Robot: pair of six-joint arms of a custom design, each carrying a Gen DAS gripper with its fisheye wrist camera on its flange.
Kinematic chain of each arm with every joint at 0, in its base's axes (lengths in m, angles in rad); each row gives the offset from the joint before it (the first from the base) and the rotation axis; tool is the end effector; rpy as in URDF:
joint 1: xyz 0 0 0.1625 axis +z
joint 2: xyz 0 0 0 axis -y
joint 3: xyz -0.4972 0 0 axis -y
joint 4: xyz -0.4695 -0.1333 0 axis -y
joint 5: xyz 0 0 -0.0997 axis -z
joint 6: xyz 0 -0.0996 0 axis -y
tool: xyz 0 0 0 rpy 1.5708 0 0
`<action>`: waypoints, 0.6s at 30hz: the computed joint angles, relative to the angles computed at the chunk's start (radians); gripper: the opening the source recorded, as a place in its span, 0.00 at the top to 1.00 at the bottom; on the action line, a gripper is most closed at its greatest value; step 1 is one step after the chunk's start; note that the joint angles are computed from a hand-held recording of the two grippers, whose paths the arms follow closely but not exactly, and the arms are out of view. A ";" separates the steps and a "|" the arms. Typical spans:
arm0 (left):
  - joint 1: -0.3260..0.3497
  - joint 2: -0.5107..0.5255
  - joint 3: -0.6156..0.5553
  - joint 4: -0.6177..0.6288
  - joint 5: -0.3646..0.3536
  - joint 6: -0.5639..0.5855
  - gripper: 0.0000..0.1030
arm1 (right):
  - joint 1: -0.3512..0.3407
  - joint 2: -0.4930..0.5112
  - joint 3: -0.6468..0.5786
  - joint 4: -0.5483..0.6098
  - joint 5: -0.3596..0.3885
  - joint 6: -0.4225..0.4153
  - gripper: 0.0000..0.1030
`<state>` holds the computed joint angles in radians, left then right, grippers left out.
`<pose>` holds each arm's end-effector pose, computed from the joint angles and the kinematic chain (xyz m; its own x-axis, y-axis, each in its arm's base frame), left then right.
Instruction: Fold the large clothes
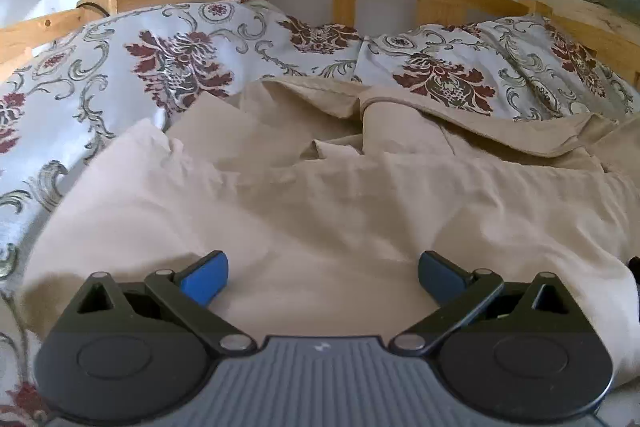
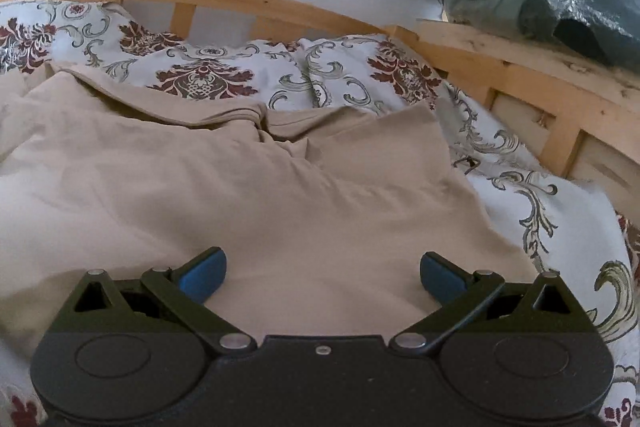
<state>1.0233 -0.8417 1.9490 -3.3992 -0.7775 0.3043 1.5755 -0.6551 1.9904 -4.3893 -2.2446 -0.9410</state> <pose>-0.1703 -0.6717 0.1267 -0.6880 0.1573 -0.7085 0.6259 0.6228 -0.4695 0.0739 -0.5897 0.1014 -0.4616 0.2932 0.8372 -0.6341 0.5509 -0.5426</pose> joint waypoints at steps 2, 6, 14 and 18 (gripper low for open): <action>-0.002 -0.041 0.026 0.006 -0.029 -0.034 0.01 | -0.001 -0.004 0.001 0.006 0.002 0.009 0.01; -0.008 -0.150 0.121 -0.043 -0.092 -0.176 0.01 | 0.009 0.007 -0.012 -0.016 -0.017 -0.022 0.01; 0.036 -0.283 0.213 0.094 -0.105 -0.419 0.01 | 0.062 0.011 -0.055 -0.065 -0.054 -0.014 0.01; 0.092 -0.303 0.198 0.087 -0.177 -0.483 0.01 | 0.084 0.029 -0.052 -0.112 0.105 -0.054 0.01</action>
